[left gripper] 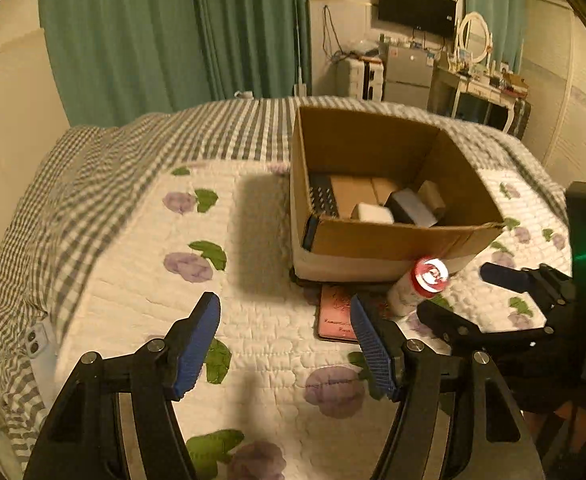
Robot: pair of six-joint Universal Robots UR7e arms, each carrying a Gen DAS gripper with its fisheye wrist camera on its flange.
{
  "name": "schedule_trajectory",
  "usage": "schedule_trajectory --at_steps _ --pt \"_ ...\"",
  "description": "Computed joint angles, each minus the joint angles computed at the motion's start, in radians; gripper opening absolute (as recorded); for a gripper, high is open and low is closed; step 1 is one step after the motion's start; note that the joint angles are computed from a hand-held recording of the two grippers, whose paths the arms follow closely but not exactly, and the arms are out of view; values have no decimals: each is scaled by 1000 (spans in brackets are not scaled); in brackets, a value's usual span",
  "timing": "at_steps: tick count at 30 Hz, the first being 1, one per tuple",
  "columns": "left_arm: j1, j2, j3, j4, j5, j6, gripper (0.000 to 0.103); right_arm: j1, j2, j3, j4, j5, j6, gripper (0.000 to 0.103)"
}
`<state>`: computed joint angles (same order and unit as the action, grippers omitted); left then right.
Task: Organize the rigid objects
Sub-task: 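Grasp the red-capped white bottle with the right gripper while the left gripper grasps the pink card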
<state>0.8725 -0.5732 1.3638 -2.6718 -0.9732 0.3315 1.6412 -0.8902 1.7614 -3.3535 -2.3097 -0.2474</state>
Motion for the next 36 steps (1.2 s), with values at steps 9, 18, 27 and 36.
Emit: schedule_trajectory --at_steps 9,18,27,36 --pt "21 59 -60 71 11 -2 70 -52 9 -9 8 113 -15 37" --pt "-2 139 -117 210 -33 15 70 -60 -92 96 -70 66 5 36" --pt "26 218 -207 267 -8 -25 75 -76 -104 102 -63 75 20 36" --pt "35 208 -192 224 -31 7 72 -73 -91 96 -61 58 12 36"
